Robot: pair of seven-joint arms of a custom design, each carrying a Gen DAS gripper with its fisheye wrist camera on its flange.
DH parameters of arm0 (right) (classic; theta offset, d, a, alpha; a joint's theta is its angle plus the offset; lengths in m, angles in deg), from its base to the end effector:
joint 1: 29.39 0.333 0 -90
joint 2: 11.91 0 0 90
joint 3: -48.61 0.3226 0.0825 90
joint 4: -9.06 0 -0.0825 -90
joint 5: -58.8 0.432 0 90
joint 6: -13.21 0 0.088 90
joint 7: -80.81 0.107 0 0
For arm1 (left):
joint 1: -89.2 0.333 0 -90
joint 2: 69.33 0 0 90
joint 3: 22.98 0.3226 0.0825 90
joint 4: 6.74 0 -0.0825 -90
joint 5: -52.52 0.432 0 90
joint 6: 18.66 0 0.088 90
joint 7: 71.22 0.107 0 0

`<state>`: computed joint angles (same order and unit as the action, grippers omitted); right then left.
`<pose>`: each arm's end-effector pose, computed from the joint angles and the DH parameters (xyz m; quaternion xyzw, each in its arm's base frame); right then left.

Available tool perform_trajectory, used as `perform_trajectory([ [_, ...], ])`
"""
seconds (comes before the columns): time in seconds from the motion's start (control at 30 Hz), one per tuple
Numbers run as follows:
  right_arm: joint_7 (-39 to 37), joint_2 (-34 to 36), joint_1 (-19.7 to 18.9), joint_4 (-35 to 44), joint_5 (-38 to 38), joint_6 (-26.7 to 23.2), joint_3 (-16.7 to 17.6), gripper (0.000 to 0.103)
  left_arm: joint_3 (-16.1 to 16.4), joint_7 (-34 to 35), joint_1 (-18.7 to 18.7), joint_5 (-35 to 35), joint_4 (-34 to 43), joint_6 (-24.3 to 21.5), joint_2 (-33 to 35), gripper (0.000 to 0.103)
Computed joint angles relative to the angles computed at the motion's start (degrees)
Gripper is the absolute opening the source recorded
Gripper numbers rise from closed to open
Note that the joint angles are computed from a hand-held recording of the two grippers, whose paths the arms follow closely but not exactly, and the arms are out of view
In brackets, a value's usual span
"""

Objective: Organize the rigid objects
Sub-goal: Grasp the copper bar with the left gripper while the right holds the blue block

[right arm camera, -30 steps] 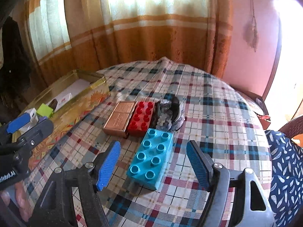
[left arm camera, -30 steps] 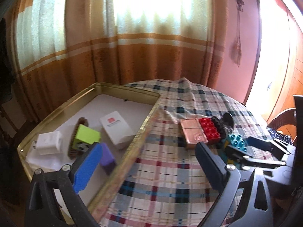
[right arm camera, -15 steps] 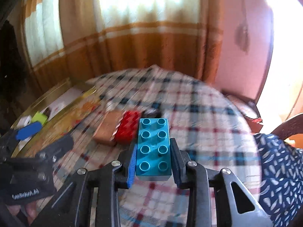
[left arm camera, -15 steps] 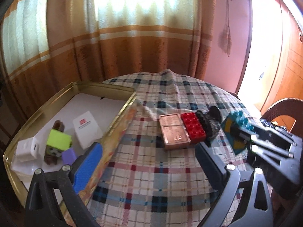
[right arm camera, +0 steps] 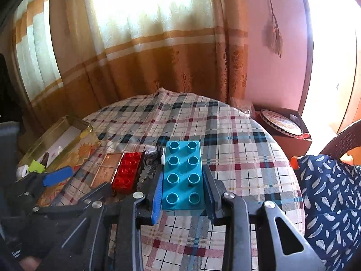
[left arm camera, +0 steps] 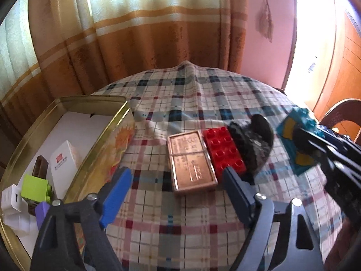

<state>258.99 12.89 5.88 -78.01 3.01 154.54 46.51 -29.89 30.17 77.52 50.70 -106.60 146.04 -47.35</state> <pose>0.6419 0.4267 0.4564 -0.5249 0.7272 -0.3073 0.3182 0.7098 -0.2256 0.4266 -0.4867 0.7926 -0.2938 0.2205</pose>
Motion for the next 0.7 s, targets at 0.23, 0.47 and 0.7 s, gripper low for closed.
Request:
perform_trajectory([
  [0.23,0.0,0.1,0.3,0.0,-0.5,0.1,-0.2,0.034,2.3,-3.2,-2.0,3.2,1.8,-0.8,1.2,0.083],
  [0.47,-0.4,0.4,0.2,0.4,-0.2,0.2,-0.1,0.034,1.5,-4.5,-0.7,2.9,1.6,-0.6,1.2,0.083],
  [0.7,-0.6,0.3,0.0,0.0,0.4,0.5,0.0,0.034,2.9,-5.4,-2.6,6.0,3.9,-2.7,2.9,0.081],
])
